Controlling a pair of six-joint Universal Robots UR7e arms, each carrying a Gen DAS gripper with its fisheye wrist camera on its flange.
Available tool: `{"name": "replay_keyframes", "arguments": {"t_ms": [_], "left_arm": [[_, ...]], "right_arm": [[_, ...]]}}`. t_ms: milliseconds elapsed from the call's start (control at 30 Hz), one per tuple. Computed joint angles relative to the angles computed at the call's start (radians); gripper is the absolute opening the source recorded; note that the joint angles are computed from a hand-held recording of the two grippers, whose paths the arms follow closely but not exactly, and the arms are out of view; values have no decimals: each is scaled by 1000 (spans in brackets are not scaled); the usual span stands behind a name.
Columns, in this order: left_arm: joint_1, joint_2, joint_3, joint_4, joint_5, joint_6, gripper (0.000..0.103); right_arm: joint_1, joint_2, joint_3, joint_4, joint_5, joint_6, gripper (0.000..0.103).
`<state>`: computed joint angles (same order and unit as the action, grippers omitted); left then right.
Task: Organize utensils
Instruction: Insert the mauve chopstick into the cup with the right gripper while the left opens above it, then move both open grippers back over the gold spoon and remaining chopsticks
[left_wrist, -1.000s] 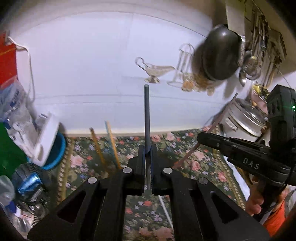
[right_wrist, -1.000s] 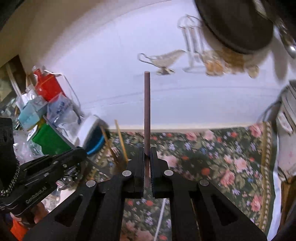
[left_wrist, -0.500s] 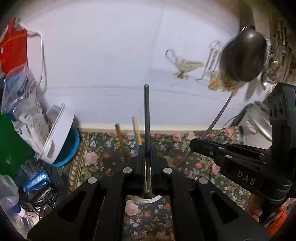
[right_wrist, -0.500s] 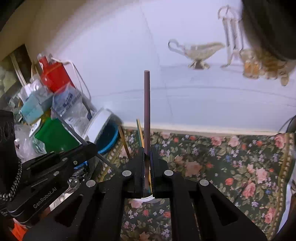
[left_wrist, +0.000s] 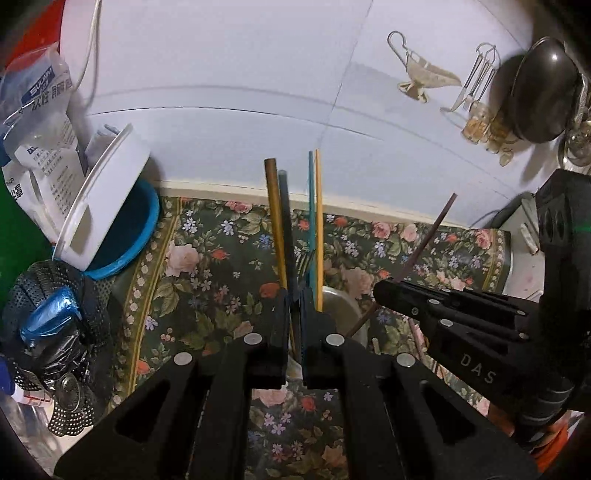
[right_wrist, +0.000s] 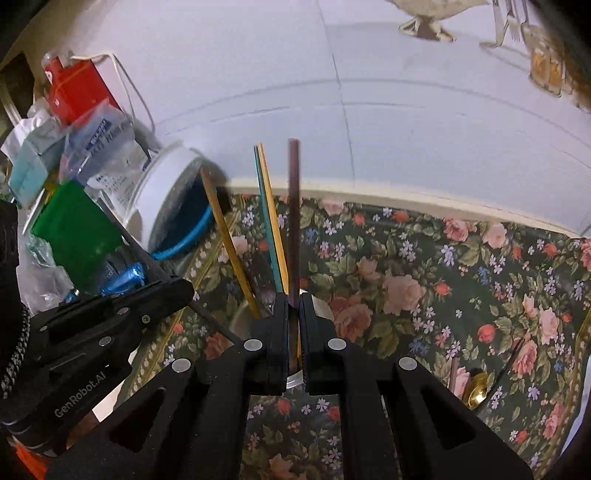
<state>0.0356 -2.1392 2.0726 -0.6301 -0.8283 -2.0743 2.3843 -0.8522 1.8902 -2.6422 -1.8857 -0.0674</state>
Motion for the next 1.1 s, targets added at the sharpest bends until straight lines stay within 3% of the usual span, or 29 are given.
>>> {"name": "replay_keyframes", "arguments": {"t_ms": [300,433,667,867,1100], "left_arm": [[-29,43,-25,53,-13,-30,8],[-60,68,-46,83,-18,-59,13],[-115,149,-82,131,-20,-108,28],[-144,199,-82,90,-24,-105,41],[-121,235,-18,-67,-54,-9,46]], "right_arm": [[11,-13,4,11,-30,-8,7],[20,-42,21,-8,-54,-26,23],[34,-111,55,-61,-81,-73,36],[27,-189,96,-89,-73,-95,44],[2,-275,153,-82,-95,-119,44]]}}
